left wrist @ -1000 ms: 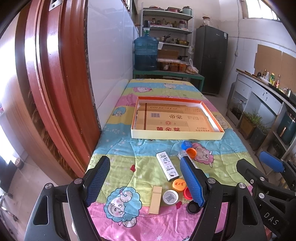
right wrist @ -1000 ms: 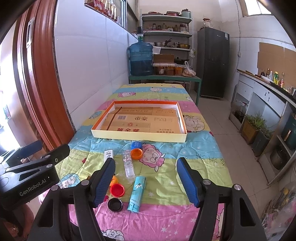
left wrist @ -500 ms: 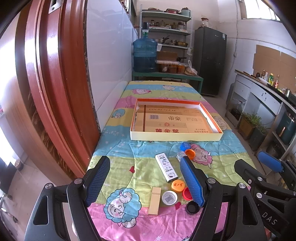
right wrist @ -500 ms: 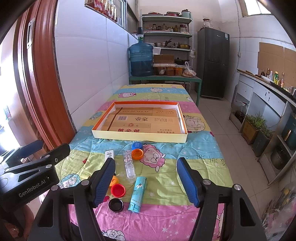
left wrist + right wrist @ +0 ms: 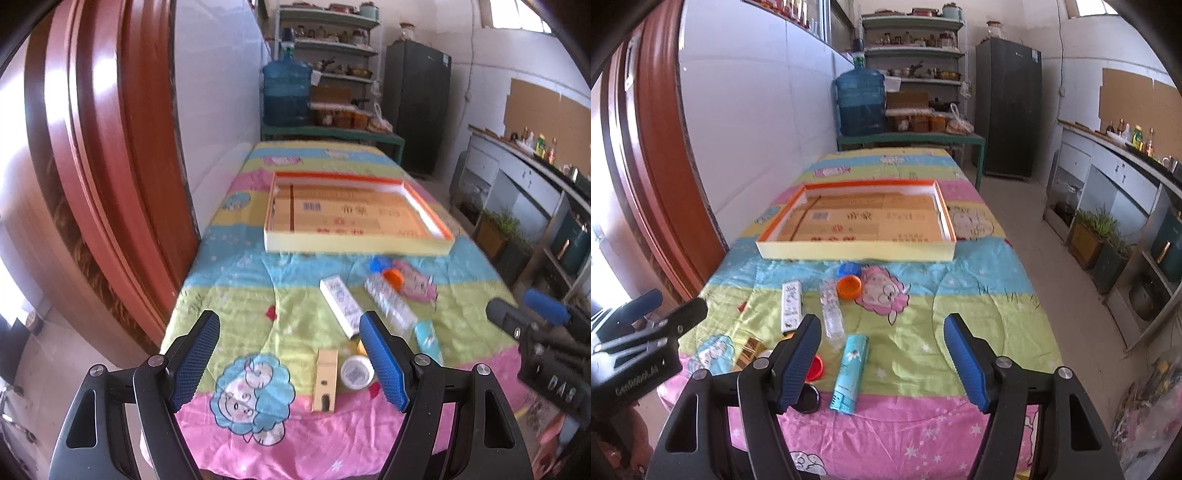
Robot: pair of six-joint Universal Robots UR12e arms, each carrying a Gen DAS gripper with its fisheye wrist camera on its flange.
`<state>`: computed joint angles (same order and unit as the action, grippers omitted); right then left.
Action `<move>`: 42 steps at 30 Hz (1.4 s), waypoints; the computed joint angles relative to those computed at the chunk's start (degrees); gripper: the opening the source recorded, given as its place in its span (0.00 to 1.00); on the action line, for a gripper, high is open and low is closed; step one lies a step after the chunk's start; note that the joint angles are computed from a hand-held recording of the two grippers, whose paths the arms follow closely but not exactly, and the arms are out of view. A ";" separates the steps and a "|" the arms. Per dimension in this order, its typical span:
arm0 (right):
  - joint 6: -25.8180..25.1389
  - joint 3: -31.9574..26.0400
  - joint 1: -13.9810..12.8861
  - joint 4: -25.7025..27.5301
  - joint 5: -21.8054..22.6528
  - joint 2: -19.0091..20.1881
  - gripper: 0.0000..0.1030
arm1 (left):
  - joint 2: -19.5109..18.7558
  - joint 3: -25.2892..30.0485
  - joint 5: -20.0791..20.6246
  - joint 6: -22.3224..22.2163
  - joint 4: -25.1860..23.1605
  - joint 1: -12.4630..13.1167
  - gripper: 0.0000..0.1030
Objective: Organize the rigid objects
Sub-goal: 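Grasp the gold block with the left tool while the right tool grasps the teal tube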
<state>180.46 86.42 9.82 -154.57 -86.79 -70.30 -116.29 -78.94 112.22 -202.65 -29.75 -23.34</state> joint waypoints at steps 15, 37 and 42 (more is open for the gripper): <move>0.01 -1.12 0.26 6.38 0.47 2.20 0.66 | -1.20 -2.48 -8.36 2.85 -2.42 1.21 0.70; -0.57 -2.59 0.75 9.57 1.81 4.05 0.47 | -2.27 -2.26 -10.83 3.67 -0.63 1.79 0.25; -2.59 -3.06 1.07 10.33 2.81 4.64 0.29 | -2.47 -2.06 -11.31 3.88 -0.29 1.96 0.21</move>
